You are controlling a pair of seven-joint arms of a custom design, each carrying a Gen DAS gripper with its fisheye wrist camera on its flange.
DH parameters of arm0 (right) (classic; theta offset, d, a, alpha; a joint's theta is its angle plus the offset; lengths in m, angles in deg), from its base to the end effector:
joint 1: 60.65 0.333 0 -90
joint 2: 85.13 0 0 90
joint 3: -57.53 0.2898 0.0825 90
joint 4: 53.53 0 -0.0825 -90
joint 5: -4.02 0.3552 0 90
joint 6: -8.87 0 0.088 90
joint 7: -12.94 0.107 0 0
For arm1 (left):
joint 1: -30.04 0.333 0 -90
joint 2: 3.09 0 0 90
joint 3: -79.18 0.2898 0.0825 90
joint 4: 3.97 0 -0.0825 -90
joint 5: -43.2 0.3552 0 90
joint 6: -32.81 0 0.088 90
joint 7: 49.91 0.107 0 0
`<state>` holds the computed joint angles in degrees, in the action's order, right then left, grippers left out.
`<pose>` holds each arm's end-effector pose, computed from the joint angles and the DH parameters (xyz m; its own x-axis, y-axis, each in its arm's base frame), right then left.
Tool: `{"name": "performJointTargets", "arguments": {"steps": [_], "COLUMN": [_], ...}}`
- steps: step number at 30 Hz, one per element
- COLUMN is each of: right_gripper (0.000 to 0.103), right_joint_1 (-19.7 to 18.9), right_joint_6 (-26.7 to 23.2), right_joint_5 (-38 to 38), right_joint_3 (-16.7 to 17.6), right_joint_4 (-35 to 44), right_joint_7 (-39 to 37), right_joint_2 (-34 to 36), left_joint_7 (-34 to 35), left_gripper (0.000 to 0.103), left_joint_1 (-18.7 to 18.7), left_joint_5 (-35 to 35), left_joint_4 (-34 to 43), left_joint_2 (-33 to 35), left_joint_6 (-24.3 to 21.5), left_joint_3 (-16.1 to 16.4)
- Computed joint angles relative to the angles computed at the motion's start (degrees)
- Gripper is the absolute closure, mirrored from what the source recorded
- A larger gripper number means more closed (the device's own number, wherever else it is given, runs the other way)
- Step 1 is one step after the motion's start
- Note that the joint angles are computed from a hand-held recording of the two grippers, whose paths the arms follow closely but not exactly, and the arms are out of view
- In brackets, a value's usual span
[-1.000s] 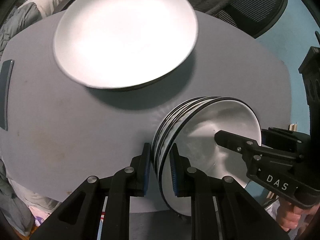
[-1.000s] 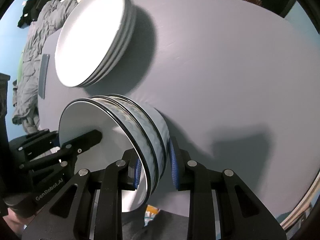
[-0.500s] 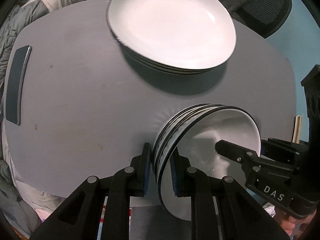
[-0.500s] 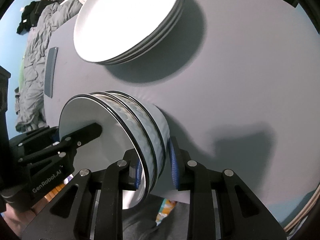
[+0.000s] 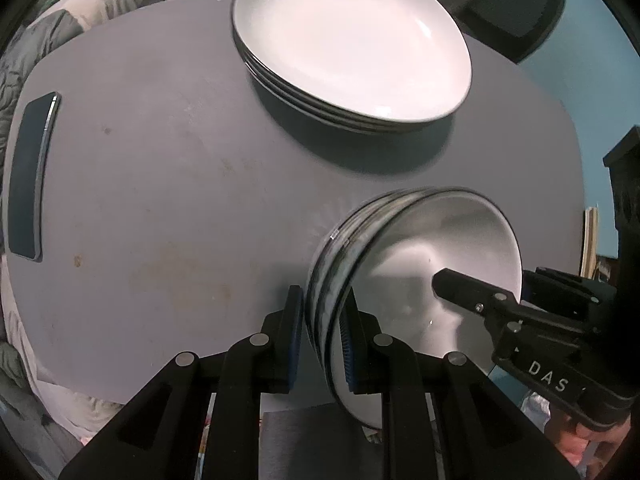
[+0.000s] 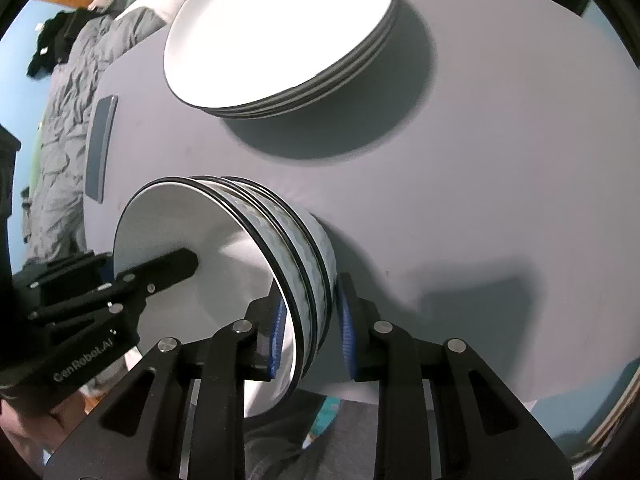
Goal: Organize plates and bowls
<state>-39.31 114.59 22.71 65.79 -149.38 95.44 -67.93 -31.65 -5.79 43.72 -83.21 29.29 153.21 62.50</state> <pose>0.5117 0.3116 0.4115 0.4619 -0.8146 -0.3508 -0.8474 -0.5221 0.0964 0.4500 -0.5201 0.3995 0.3787 -0.9020 0.2072 -0.9255 -0.3691 0.0846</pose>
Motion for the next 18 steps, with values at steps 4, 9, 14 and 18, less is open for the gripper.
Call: {"name": "performJointTargets", "arguments": {"steps": [4, 9, 14, 18], "right_gripper": [0.079, 0.079, 0.080, 0.080], "right_joint_1": [-0.12, 0.04, 0.17, 0.18], "right_joint_6": [1.42, 5.20, 7.04, 7.36], "right_joint_5": [0.91, 1.86, 2.63, 2.08], "right_joint_3": [-0.09, -0.09, -0.04, -0.17], "right_joint_4": [-2.13, -5.77, -7.22, -7.57], "right_joint_7": [1.08, 2.42, 4.09, 5.10], "right_joint_2": [-1.34, -3.58, -4.44, -4.82], "left_joint_7": [0.85, 1.50, 1.20, 1.46], "left_gripper": [0.086, 0.086, 0.086, 0.086], "left_joint_1": [-0.18, -0.52, -0.91, -0.38], "left_joint_5": [0.68, 1.05, 1.85, 1.41], "left_joint_4": [-0.74, 0.20, -1.38, -3.59], "left_joint_2": [-0.58, 0.25, -0.77, -1.77], "left_joint_6": [0.34, 0.99, 2.11, 4.17], "left_joint_3": [-0.03, 0.02, 0.21, -0.09]}}
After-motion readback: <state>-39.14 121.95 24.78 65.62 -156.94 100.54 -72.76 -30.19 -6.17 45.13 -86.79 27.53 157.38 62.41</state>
